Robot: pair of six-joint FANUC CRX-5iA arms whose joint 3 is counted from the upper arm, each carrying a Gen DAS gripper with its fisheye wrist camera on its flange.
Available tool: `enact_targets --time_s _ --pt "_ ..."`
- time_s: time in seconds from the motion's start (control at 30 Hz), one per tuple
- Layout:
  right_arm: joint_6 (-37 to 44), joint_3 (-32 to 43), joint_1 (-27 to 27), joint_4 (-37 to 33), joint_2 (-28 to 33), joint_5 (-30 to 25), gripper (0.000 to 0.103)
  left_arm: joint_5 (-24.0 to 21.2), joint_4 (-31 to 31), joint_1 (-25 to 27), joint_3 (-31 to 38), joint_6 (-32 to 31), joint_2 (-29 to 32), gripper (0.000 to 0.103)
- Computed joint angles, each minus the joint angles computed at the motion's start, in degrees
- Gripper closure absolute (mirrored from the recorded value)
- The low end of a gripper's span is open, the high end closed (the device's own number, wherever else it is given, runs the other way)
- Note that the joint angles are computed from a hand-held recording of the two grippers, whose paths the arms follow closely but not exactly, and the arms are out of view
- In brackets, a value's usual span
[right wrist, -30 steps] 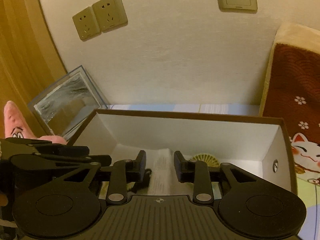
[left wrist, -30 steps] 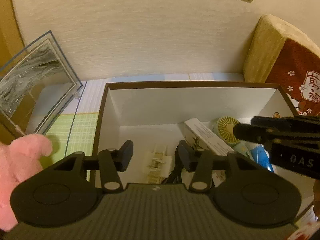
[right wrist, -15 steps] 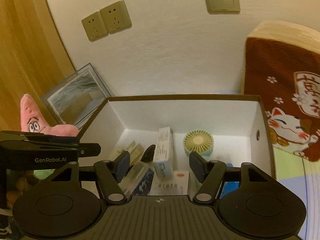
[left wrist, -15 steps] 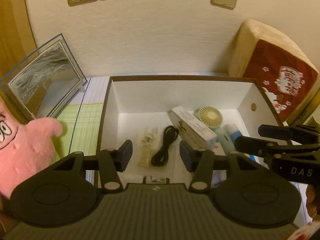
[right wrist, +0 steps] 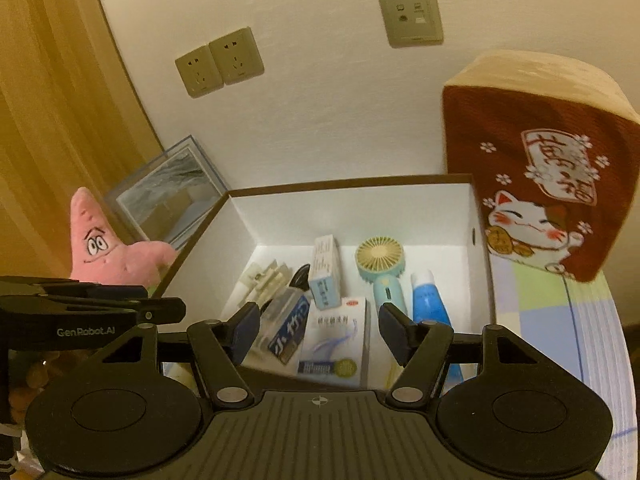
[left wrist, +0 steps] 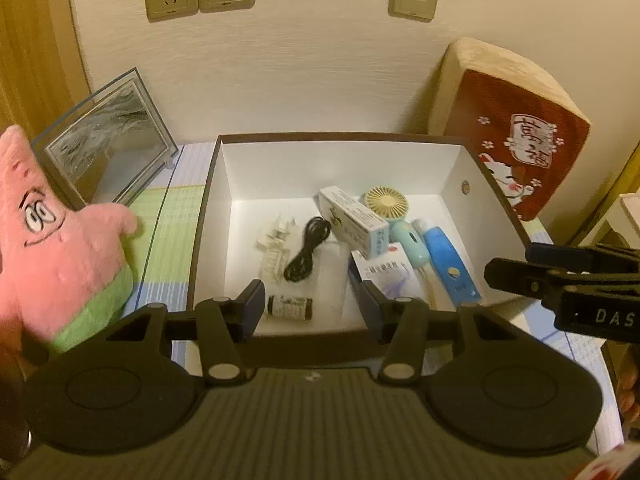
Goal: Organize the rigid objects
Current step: 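Withdraw both tools from the box back over the table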
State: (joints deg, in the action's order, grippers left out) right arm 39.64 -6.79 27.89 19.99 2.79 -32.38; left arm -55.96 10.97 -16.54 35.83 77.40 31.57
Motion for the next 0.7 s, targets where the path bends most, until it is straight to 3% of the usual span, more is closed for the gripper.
enact_targets --time_s 0.7 --pt "-10.94 -13.49 8.88 5.89 -13.99 -4.47 0.037 3.19 2.20 -1.16 -20.84 -0.90 -15.59 0.054"
